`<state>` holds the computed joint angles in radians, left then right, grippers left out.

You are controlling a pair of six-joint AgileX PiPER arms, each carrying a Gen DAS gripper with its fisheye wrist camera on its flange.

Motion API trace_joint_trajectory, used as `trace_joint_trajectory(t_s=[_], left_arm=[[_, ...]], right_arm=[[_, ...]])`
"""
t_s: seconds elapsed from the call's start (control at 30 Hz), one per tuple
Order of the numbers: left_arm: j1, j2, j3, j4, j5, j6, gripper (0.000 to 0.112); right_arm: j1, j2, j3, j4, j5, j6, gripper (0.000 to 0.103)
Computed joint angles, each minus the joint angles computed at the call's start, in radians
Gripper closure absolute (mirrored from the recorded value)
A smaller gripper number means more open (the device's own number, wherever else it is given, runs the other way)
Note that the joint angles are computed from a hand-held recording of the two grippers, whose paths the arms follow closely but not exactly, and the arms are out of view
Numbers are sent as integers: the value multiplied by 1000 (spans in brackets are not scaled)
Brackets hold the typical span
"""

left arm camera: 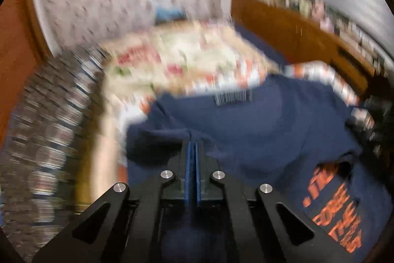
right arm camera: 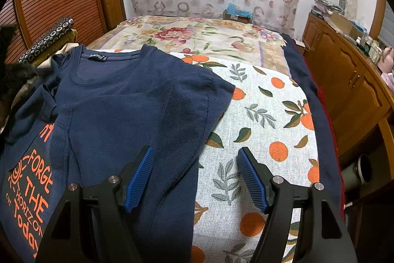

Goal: Fold small clothes

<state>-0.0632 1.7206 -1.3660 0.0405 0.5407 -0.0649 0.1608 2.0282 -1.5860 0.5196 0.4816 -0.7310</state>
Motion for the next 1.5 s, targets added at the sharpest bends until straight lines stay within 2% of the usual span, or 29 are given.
trace_joint_trajectory(t_s=[0.17, 0.33, 0.53, 0.73, 0.87, 0.97, 1.07, 1.1, 1.13, 1.2, 1.3, 1.4, 1.5], left_arm=[[63, -123, -1, 40, 8, -33, 108], [140, -134, -25, 84, 41, -39, 108], [162, -168, 31, 76, 18, -18, 108], [146, -203, 81, 48, -9, 15, 108], [133, -226, 116, 28, -25, 30, 108], [127, -242, 143, 10, -33, 47, 108], [129, -255, 161, -31, -32, 82, 108], [132, -263, 173, -61, -35, 107, 108], [131, -267, 177, -77, -36, 117, 108], [128, -292, 208, -115, -40, 147, 108], [126, -344, 262, -181, -44, 198, 108], [120, -423, 324, -202, -36, 211, 108], [90, -501, 373, -117, -37, 130, 108]], right_arm=[[0, 0, 0, 1, 0, -2, 31], [-2, 2, -1, 6, 0, -7, 30], [-7, 1, -5, 68, 44, -106, 29], [-34, 80, -171, 33, 157, -4, 29], [-39, 156, -318, -9, 224, 80, 34], [-36, 221, -434, -40, 277, 146, 40], [-22, 265, -519, -85, 306, 193, 52], [-15, 269, -527, -96, 303, 203, 61], [-9, 273, -533, -96, 303, 201, 81], [0, 270, -525, -75, 312, 164, 93], [16, 185, -372, -58, 193, 107, 95], [12, 66, -176, 84, 61, -38, 95], [-3, -60, 15, 311, -29, -262, 96]])
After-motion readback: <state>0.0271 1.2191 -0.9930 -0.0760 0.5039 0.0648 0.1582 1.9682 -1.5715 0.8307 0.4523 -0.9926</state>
